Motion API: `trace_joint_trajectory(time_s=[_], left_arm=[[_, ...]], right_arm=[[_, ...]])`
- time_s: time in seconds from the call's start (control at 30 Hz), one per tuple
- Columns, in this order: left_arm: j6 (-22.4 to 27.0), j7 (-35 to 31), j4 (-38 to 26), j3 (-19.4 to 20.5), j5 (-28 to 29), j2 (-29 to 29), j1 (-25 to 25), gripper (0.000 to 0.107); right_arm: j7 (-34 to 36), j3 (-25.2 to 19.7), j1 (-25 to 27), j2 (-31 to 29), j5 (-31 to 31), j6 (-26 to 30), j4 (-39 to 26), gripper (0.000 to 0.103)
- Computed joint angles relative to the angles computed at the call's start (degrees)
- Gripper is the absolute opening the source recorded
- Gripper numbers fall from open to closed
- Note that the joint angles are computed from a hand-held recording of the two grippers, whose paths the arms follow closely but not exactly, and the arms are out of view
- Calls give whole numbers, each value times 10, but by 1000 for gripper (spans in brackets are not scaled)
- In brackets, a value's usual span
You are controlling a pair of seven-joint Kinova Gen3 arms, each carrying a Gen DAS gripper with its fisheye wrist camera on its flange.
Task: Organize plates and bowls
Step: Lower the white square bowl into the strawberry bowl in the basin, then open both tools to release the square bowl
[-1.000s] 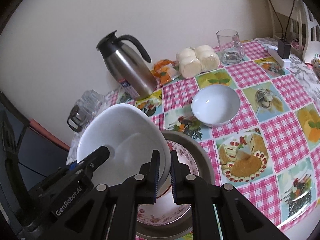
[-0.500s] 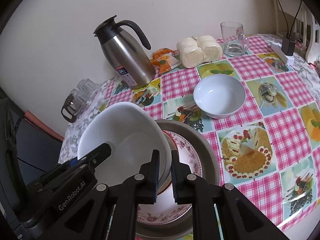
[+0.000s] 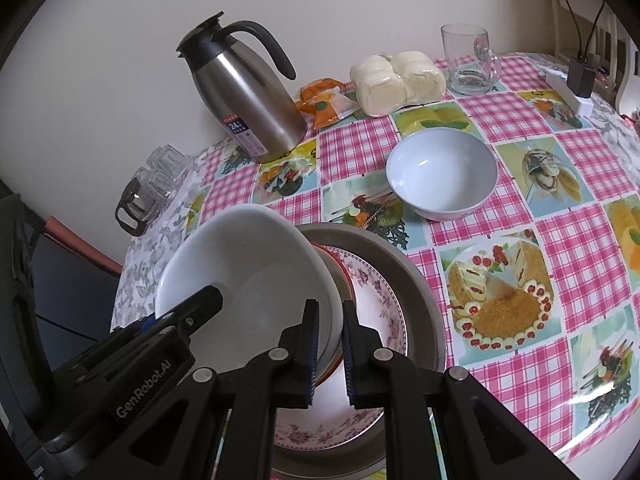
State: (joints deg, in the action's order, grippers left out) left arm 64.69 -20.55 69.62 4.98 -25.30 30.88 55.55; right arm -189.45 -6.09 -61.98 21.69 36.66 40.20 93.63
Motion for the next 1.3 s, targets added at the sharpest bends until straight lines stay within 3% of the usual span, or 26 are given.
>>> trace_joint_trajectory(time_s=[0.53, 0.8, 1.17, 1.23, 1.3], left_arm=[[-10, 5, 7, -2, 4, -3, -4, 19], [-11, 19, 7, -4, -12, -7, 4, 19], [-9, 37, 8, -5, -28, -13, 13, 21], [-6, 44, 8, -7, -35, -16, 17, 28], [-4, 54, 9, -8, -43, -18, 21, 42]], right_arm=[[7, 2, 11, 0, -21, -17, 8, 18], [-54, 11, 8, -25, 25, -47, 46, 18], [-45, 4, 15, -23, 20, -46, 44, 18], [-48, 4, 12, -26, 26, -41, 44, 18], [-49, 2, 12, -27, 29, -33, 42, 18]])
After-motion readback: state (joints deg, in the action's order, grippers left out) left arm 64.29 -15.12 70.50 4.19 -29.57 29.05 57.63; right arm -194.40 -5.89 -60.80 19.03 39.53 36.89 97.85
